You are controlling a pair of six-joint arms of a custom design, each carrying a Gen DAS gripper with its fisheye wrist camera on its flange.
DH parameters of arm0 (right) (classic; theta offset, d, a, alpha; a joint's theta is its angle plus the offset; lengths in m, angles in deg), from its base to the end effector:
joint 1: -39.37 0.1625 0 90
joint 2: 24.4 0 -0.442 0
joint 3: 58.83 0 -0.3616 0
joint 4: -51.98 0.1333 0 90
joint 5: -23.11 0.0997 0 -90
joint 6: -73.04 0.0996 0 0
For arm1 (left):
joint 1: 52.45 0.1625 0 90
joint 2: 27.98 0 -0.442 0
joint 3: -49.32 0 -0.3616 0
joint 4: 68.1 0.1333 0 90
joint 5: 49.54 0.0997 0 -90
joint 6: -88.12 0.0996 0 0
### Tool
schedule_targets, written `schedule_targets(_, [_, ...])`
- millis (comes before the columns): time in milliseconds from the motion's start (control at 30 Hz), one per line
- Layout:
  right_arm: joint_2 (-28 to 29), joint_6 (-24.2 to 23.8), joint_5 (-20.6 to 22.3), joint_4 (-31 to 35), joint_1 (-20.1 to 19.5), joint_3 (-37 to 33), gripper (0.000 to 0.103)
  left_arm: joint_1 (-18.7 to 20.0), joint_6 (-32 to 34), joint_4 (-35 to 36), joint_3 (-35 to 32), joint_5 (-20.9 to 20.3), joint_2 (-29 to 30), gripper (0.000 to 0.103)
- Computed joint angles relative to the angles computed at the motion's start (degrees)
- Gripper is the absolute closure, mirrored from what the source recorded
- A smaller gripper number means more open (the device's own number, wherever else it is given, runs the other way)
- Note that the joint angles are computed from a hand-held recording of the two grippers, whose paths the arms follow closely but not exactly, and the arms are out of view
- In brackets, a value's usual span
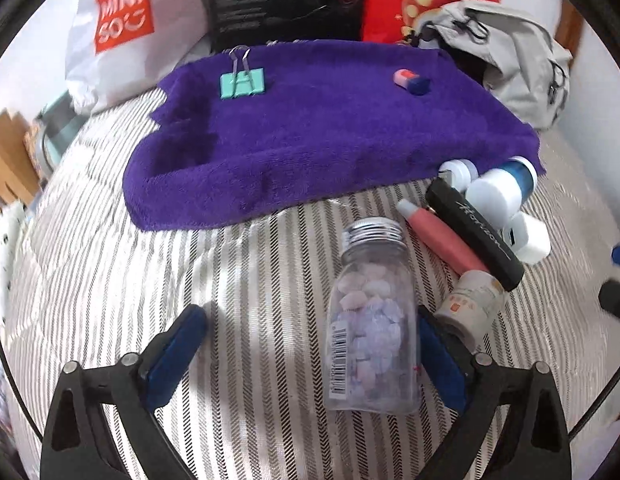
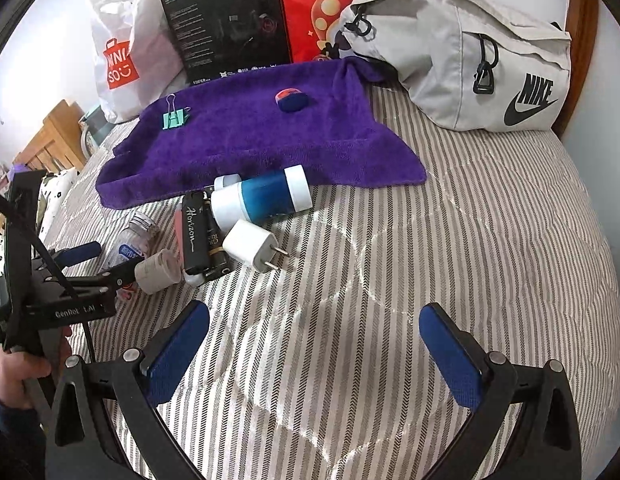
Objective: Organize rigid objects
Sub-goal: 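Grasp the clear mint bottle with the left tool while the right tool grasps the white charger plug, then set the mint bottle by the clip with the left tool while the right tool places the charger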
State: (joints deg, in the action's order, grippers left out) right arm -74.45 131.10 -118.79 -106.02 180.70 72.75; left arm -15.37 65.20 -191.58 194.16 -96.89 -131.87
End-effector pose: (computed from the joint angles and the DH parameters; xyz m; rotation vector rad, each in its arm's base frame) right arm 0.3619 -0.2193 0.0606 -0.0025 -2.3307 0.7646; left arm -0.0834 -0.3147 0.2690 0.6913 2.3397 -0.4595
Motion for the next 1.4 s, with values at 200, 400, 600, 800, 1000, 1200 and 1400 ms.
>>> schedule_targets(200, [0.66, -2.44, -0.55, -3.82, -1.52, 0.42, 0.000, -1.63, 3.71, -3.11, 1.45, -0.95, -1.52, 0.046])
schedule_targets(400, [2.74, -7.64, -0.94, -11.48, -3.90, -0.35, 0.000, -1.74, 6.55, -3.45, 1.48, -2.68, -2.52, 0.063])
schedule_targets(600, [4.15, -13.03, -1.81, -7.56, -4.98, -2.35, 0.001, -0.45, 8.42, -4.25, 0.85, -4.08, -2.22, 0.063])
schedule_targets(800, [6.88, -18.82, -1.81, -8.83, -6.58, -2.62, 0.007, -0.62, 8.38, -4.04, 0.87, -3.47, -2.04, 0.062])
schedule_targets(1000, [10.62, -29.54, -0.76, -21.34, -6.99, -1.79, 0.029, -0.02, 9.24, -4.53, 0.57, -4.12, -1.85, 0.062])
schedule_targets(1200, [11.45, -32.16, 0.64, -24.40, -6.29, -2.17, 0.072, 0.23, 9.20, -5.24, 0.63, -4.65, -1.96, 0.063])
schedule_targets(1400, [9.35, -27.14, 2.33, -20.41, -6.26, -1.88, 0.075, 0.71, 8.54, -3.79, 0.05, -4.65, -3.15, 0.063])
